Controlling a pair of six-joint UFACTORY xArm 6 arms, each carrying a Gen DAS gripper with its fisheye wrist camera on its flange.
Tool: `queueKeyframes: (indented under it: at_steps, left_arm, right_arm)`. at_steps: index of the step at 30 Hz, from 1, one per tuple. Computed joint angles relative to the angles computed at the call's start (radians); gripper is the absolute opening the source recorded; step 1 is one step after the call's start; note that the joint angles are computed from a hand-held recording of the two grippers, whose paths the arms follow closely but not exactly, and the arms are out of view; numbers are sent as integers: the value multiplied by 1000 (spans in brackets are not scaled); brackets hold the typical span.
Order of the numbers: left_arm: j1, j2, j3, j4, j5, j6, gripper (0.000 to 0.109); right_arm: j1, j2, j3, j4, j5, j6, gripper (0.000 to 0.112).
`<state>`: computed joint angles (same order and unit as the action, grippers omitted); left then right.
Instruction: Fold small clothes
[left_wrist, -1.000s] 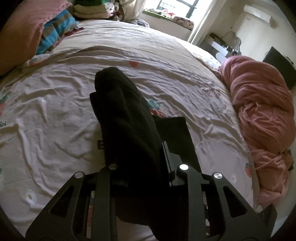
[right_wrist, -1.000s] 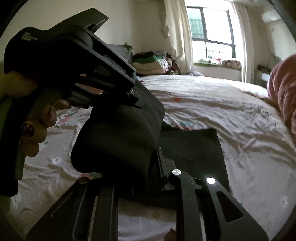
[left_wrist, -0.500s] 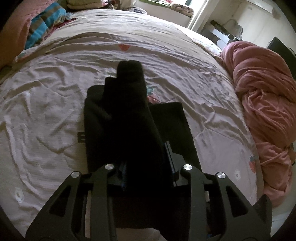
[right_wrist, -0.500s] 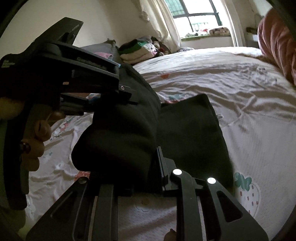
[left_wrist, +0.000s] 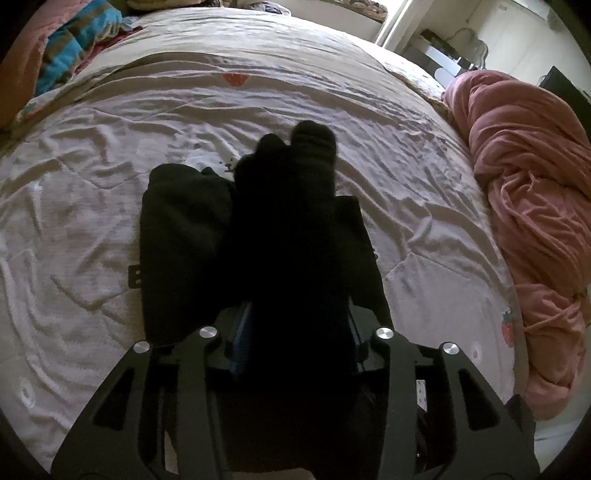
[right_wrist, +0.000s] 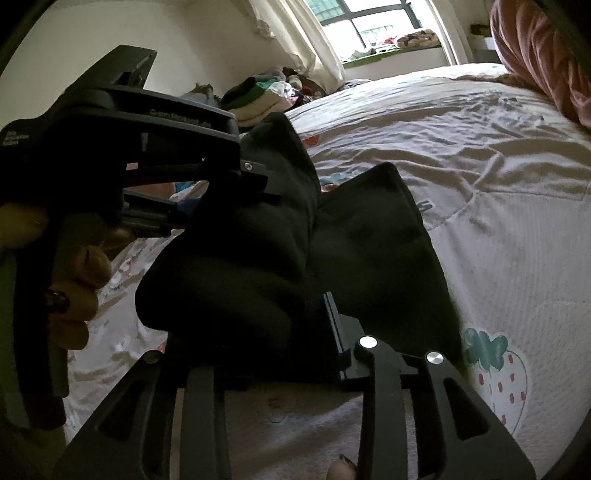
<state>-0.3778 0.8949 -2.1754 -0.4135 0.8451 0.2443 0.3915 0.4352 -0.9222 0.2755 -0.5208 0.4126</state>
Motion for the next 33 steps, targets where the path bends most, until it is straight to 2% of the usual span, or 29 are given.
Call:
queueKeyframes:
  at_steps: [2, 6, 11, 21, 24, 26, 33]
  left_arm:
    - [-4, 11, -16, 5, 4, -7, 39]
    - [-3, 29, -42, -14, 17, -5, 57]
    - [-5, 25, -35, -48, -1, 3, 66]
    - [3, -8, 17, -82, -49, 13, 66]
    - [6, -31, 55, -69, -77, 15, 66]
    - [12, -49, 88, -73, -92, 25, 66]
    - [32, -119, 221, -42, -164, 60, 68]
  right_arm:
    - [-12, 2, 3, -33, -3, 39, 34]
    - [-44, 8, 11, -120, -12, 143, 38]
    - [-71, 14, 14, -191, -11, 231, 42]
    - [-78, 8, 22, -193, -6, 269, 49]
    - [-80, 4, 35, -187, -29, 276, 56]
    - [-101, 8, 39, -245, -54, 331, 64]
    - [-175, 10, 27, -507, -73, 528, 76]
